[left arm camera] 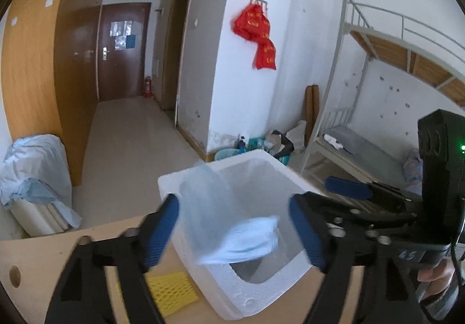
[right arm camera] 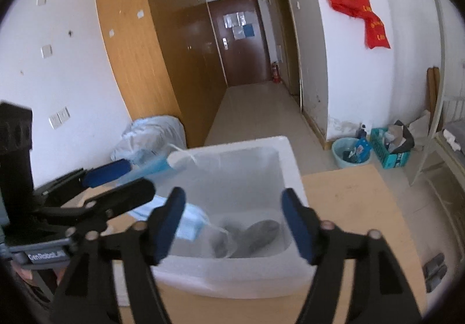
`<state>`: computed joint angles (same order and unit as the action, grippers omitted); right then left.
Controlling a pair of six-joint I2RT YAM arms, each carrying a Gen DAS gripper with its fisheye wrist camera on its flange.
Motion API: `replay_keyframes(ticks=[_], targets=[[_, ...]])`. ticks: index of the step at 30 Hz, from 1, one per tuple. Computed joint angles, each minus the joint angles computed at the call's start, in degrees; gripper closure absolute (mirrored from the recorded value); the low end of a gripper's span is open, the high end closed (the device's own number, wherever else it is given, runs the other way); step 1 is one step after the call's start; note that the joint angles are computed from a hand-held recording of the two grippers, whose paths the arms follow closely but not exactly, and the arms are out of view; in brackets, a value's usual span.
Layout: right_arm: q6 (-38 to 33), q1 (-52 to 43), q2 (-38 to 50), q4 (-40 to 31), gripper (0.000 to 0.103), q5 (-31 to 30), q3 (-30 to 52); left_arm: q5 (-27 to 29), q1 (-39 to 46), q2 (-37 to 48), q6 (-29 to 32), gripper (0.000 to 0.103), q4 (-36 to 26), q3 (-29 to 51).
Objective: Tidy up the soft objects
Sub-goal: 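Open the left tool over the box while the right tool releases the sock inside, then withdraw both open tools from the box back over the table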
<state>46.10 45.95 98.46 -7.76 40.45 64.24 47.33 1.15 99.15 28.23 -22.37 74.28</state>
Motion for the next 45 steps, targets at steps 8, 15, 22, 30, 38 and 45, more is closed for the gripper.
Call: replay_keyframes(ticks=[8,15,22,30,38,45], targets=[[-0.55,2.03,-0.96,-1.77,0.026,3.14,0.84,1.08,1.81,-2.11,-0.31,0.022,0.68,-1.17],[-1.41,7.64,-1.46,-3.8,0.026,8.29,2.62,3.46,11.17,-10.47,-0.3,0.022,2.59,-7.53],[-0.3,14.63,2.65,-8.06,0.026,11.62,8.33,11.24,25.17,-17.79,11.05,0.016,-6.44,-12.16],[-2.57,20.09,8.9,-6.64,0.025,9.67,13.46,19.7,41.18,-16.61,27.53,0.012,-19.92,-13.35],[-4.14,21.31,17.51,-5.73,0.025,5.45,20.51,17.73,49.22,-15.15,29.68,0.012,-13.95,-18.72],[-3.29,21.25,21.57,-5.3,0.025,2.38,23.34,15.51,50.98,-12.27,30.39,0.012,-9.06,-21.9]])
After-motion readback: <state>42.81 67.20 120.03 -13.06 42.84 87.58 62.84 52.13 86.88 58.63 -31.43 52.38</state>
